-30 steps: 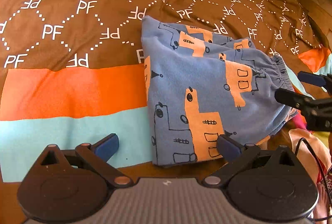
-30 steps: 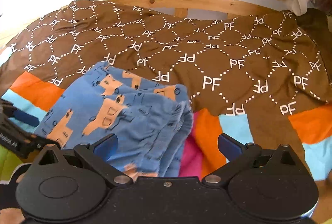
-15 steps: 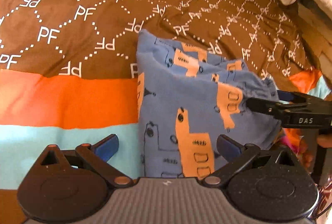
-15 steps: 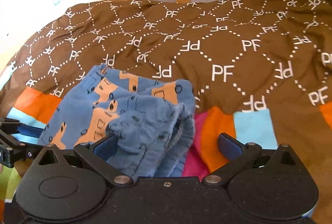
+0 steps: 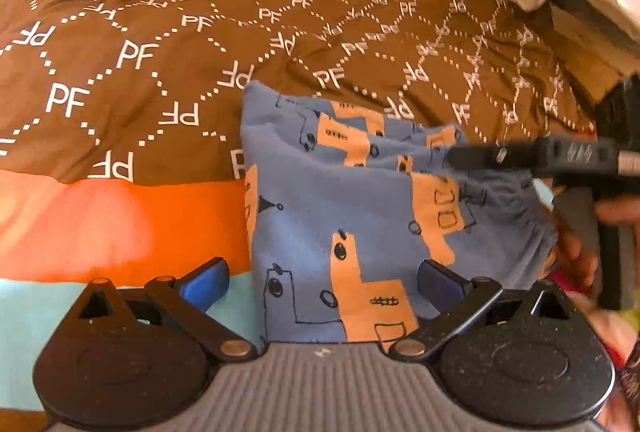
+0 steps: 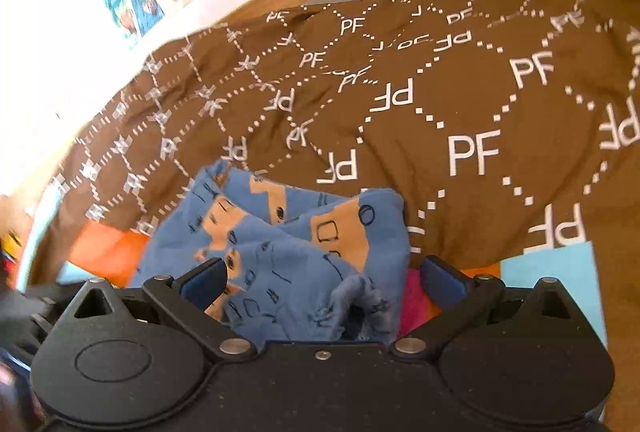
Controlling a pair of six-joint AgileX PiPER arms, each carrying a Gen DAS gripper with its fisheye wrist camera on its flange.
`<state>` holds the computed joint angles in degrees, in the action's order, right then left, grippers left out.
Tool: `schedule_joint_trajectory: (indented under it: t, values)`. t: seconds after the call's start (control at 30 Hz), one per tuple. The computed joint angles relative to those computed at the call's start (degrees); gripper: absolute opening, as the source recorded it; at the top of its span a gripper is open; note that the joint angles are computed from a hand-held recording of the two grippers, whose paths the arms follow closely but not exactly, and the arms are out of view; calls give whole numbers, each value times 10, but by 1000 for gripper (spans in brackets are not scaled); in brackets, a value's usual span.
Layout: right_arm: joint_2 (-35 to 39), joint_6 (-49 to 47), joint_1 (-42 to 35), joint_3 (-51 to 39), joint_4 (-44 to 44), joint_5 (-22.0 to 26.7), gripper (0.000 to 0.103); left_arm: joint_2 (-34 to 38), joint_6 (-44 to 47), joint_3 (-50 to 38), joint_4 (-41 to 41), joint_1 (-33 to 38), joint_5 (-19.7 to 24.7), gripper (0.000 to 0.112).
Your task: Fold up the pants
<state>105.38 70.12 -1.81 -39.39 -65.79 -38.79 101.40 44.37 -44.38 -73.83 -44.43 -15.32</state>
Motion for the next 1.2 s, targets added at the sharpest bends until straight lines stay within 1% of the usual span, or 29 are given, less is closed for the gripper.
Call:
schedule_joint_trajectory:
  t: [0.07,0.13,0.2,0.23,0.27,0.33,0.37,0.4,0.5,0.57,0.67,0.77,0.8,0.87,0.93,1.0,1.07,1.17,1.2]
  values:
    - [15,42,-23,-11,-33,-38,102,2,-24,0,15,3,2,103]
    - [24,67,-40,-15,-45,-63,102,2,-56,1,39,9,8,103]
    - [26,73,-46,-13,-44,-74,102,4,-120,6,99,20,16,103]
    - [25,76,-45,-12,-40,-69,100,5,-143,8,120,23,17,103]
    - [19,84,-38,-11,-36,-53,97,5,-152,8,130,25,20,103]
    - [6,103,-18,-16,-32,-5,93,7,-114,5,98,23,20,103]
    - [2,109,-8,-19,-28,11,92,9,-86,1,72,22,21,103]
    - [-1,116,-1,-21,-23,24,91,8,-81,1,67,21,21,103]
    - [-2,118,8,-23,-7,45,82,7,-82,1,74,26,30,103]
    - [-1,114,9,-21,9,55,67,3,-79,1,78,31,41,103]
    - [-3,114,6,-16,20,63,54,-1,-108,2,107,43,58,103]
    - [-7,102,6,-9,23,65,46,-5,-134,3,119,47,63,103]
    - [-10,96,9,-7,28,68,45,-7,-135,3,117,49,65,103]
    - [-15,78,16,0,46,76,42,-9,-108,1,86,51,68,101]
    - [-18,68,22,3,60,80,39,-10,-34,-2,8,48,62,95]
    - [-21,61,24,7,68,81,35,-13,-1,-2,-29,47,57,92]
    - [-25,57,27,10,73,85,32,-16,-16,1,-19,48,56,88]
    - [-33,43,37,12,88,98,30,-20,-38,5,-2,51,54,78]
    - [-37,32,42,14,101,104,29,-22,-62,7,23,52,56,72]
